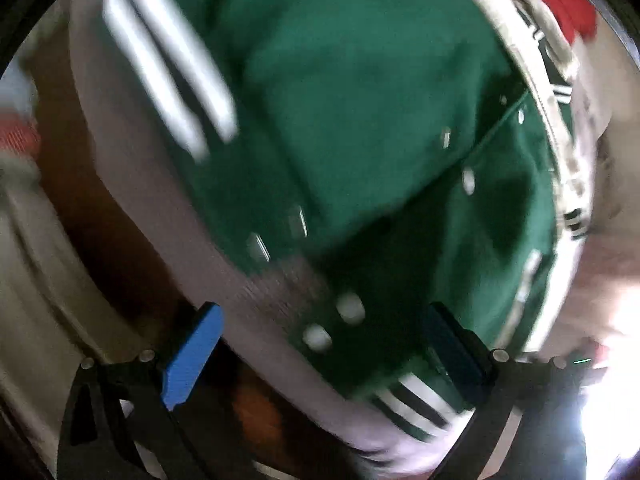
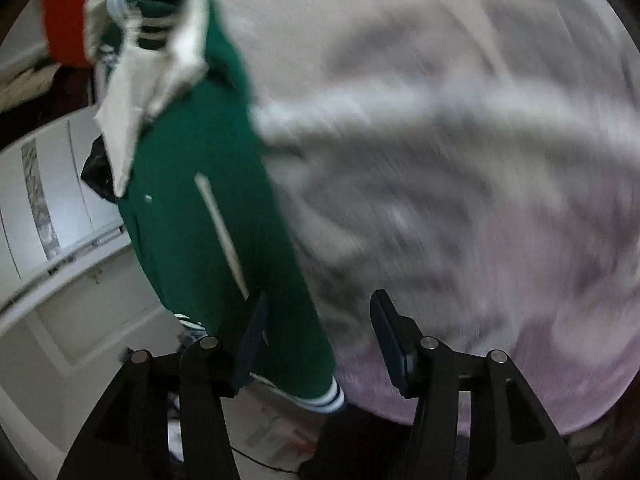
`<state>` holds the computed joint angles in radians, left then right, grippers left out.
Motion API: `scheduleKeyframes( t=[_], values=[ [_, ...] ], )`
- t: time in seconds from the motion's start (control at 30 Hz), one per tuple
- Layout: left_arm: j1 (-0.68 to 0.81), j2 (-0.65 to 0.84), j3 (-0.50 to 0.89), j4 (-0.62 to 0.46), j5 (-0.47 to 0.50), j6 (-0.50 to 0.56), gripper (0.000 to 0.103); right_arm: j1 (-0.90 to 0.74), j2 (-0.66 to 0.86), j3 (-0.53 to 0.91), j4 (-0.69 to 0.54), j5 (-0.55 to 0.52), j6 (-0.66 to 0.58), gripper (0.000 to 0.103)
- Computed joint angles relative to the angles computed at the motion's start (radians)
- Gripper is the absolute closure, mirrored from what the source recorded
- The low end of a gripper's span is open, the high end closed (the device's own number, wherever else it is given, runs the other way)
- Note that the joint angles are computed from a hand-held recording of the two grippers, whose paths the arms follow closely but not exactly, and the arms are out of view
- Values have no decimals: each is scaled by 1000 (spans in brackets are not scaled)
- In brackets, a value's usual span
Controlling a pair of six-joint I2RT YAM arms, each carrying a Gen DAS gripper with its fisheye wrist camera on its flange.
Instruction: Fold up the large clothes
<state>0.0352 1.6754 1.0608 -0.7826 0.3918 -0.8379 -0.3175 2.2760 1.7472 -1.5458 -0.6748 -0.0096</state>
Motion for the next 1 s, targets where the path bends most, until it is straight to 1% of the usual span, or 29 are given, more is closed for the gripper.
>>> scheduleKeyframes(
  t=[0.03, 0.07, 0.1, 0.13, 0.17, 0.2, 0.23, 0.27, 0.3, 0.33, 0.37, 0.4, 0.43, 0.5, 0.53, 0.57, 0.6, 0.63, 0.67, 0.7, 0.73, 0.77, 0.8, 0.87, 0.9, 0.93, 0.97, 1.0],
  values=[
    [0, 5, -83, 117, 70, -73, 1, -6, -24, -72, 28, -14, 9, 47],
    [-6, -4, -130, 197, 99, -134, 2, -6, -43, -115, 52, -20, 21, 47],
    [-11, -23, -183, 312, 111, -222, 10, -17, -64, -159, 65, -23, 12, 47],
    [-21, -36, -185, 331, 69, -261, 33, -11, -85, -196, 85, -35, 16, 47],
    [-36, -54, -162, 291, -7, -275, 63, -2, -104, -229, 109, -43, 27, 47],
    [-44, -82, -158, 281, -51, -272, 91, -1, -117, -244, 117, -43, 26, 47],
    [-56, -110, -125, 223, -115, -254, 101, -2, -129, -257, 121, -45, 22, 47],
    [-57, -146, -111, 187, -165, -238, 101, 9, -140, -269, 134, -53, 33, 47],
    [-42, -189, -98, 156, -197, -209, 101, 9, -121, -235, 124, -58, 37, 47],
    [-36, -210, -78, 115, -225, -184, 101, 12, -126, -240, 127, -68, 39, 47],
    [-13, -223, -69, 90, -228, -148, 101, 9, -122, -231, 118, -75, 32, 47],
    [10, -221, -64, 81, -200, -113, 101, 16, -125, -236, 131, -92, 40, 47],
    [23, -244, -106, 88, -187, -99, 101, 24, -123, -233, 144, -114, 48, 47],
    [24, -241, -138, 116, -193, -104, 101, 39, -112, -222, 176, -140, 75, 47],
    [-19, -218, -111, 107, -227, -131, 101, 48, -107, -220, 192, -151, 90, 47],
    [-19, -215, -118, 112, -253, -135, 103, 63, -102, -223, 221, -161, 112, 47],
    [-53, -228, -128, 107, -277, -179, 103, 80, -101, -227, 250, -165, 136, 47],
    [-47, -237, -142, 108, -279, -188, 103, 96, -118, -251, 304, -145, 171, 49],
    [-41, -232, -151, 115, -287, -190, 103, 106, -145, -278, 348, -105, 211, 87],
    [-48, -220, -149, 116, -294, -188, 103, 109, -158, -286, 352, -45, 209, 96],
    [-45, -217, -148, 113, -291, -175, 103, 121, -170, -291, 368, 36, 213, 96],
    [-40, -223, -148, 99, -286, -163, 103, 110, -167, -297, 370, 57, 213, 96],
    [-45, -218, -130, 72, -289, -146, 103, 104, -161, -296, 364, 47, 219, 96],
    [-66, -183, -57, -20, -307, -96, 101, 110, -116, -200, 261, 32, 172, 96],
    [-93, -130, 26, -108, -340, -56, 101, 113, -96, -139, 201, 35, 145, 95],
    [-114, -108, 73, -159, -376, -18, 100, 114, -74, -72, 142, 39, 124, 93],
    [-138, -83, 120, -198, -414, 9, 99, 110, -63, -28, 111, 42, 113, 91],
    [-165, -58, 172, -231, -447, 37, 96, 90, -52, 53, 82, 32, 105, 90]
  ],
)
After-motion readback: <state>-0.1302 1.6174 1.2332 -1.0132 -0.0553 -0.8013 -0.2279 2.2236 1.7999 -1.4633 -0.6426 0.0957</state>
